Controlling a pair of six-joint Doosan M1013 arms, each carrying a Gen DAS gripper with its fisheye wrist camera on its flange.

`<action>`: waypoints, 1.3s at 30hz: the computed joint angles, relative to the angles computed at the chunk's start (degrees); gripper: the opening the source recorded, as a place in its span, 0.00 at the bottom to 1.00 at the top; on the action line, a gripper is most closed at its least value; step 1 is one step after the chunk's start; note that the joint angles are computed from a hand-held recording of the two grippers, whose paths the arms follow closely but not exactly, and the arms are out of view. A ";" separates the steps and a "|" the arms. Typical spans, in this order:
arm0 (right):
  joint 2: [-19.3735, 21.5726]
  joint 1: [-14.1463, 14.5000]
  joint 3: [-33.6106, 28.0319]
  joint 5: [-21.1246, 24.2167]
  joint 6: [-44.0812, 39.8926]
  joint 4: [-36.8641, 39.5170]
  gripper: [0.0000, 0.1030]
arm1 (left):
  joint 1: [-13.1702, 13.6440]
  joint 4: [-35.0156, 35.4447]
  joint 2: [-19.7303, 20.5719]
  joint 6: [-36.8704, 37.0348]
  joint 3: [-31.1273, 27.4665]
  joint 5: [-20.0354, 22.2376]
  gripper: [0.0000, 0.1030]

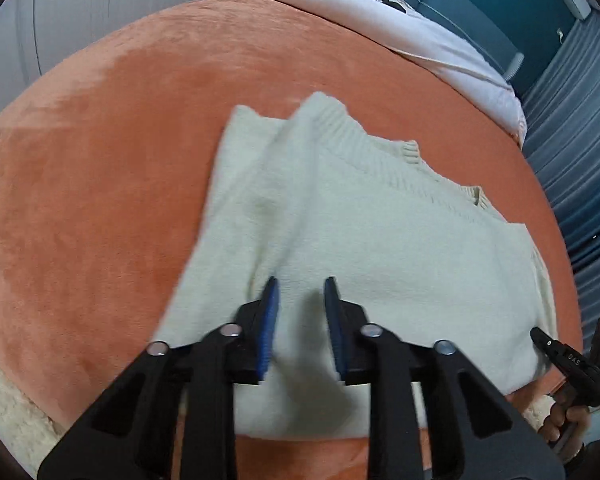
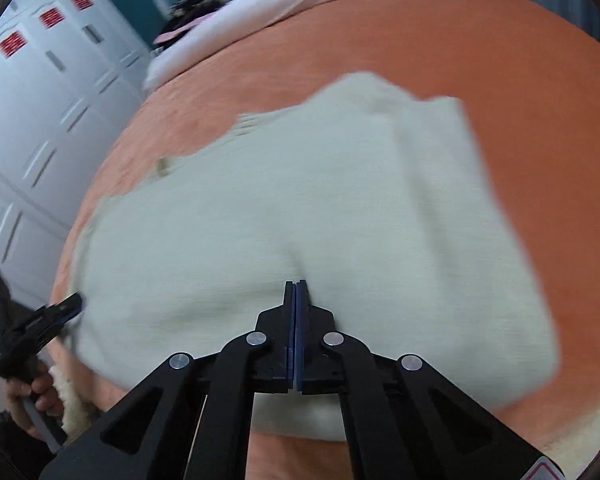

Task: Fold small clothes
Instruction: 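Fold the hem toward the collar with both grippers and release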

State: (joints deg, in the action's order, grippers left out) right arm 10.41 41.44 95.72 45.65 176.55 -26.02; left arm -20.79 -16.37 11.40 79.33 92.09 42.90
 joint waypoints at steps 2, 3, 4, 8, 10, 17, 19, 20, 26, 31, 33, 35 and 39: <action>-2.37 -0.33 3.21 -3.60 2.60 0.11 0.00 | 1.71 -5.90 -0.29 4.66 1.23 -0.53 0.01; -2.18 -0.27 2.90 -3.19 2.53 0.19 0.00 | 1.70 -6.01 -0.41 4.88 1.40 -0.68 0.01; -1.64 0.03 1.85 -1.29 2.07 0.12 0.00 | 1.34 -4.30 -0.26 3.50 0.98 -0.53 0.01; 0.70 0.56 -4.26 4.86 -1.76 -2.36 0.18 | -0.14 -0.77 0.22 -1.97 -2.32 1.49 0.21; 1.05 0.23 -6.17 6.59 -1.76 -7.19 0.46 | -1.24 4.01 0.56 -4.32 -4.10 -1.29 0.54; 6.94 -7.67 -12.06 11.17 -9.15 -0.11 0.69 | -0.53 9.11 10.90 -10.39 -17.23 7.52 0.71; 8.61 -8.65 -13.14 11.12 -11.42 4.09 0.60 | 0.07 6.02 12.76 -8.90 -18.79 9.87 0.43; 8.59 -8.62 -13.11 9.13 -12.86 4.13 0.36 | 0.18 4.45 13.11 -7.18 -19.06 10.08 0.23; 5.12 -9.72 -8.16 5.27 -2.96 -2.61 0.07 | 0.55 6.05 13.74 -7.55 -18.79 8.89 0.11; 5.45 -10.29 -7.43 5.92 -6.14 0.98 0.13 | 0.09 8.19 14.28 -8.66 -19.02 8.59 0.13; 5.61 -8.00 -9.67 10.96 -3.23 -3.93 0.22 | -0.71 11.36 13.45 -9.13 -19.01 9.23 0.19; 5.29 -5.65 -11.29 13.34 -3.21 -7.49 0.27 | -2.17 17.30 11.88 -11.12 -18.30 9.74 0.29; 6.21 -2.03 -14.09 10.13 -9.10 -5.00 0.29 | -5.22 25.23 8.14 -13.17 -15.42 11.51 0.45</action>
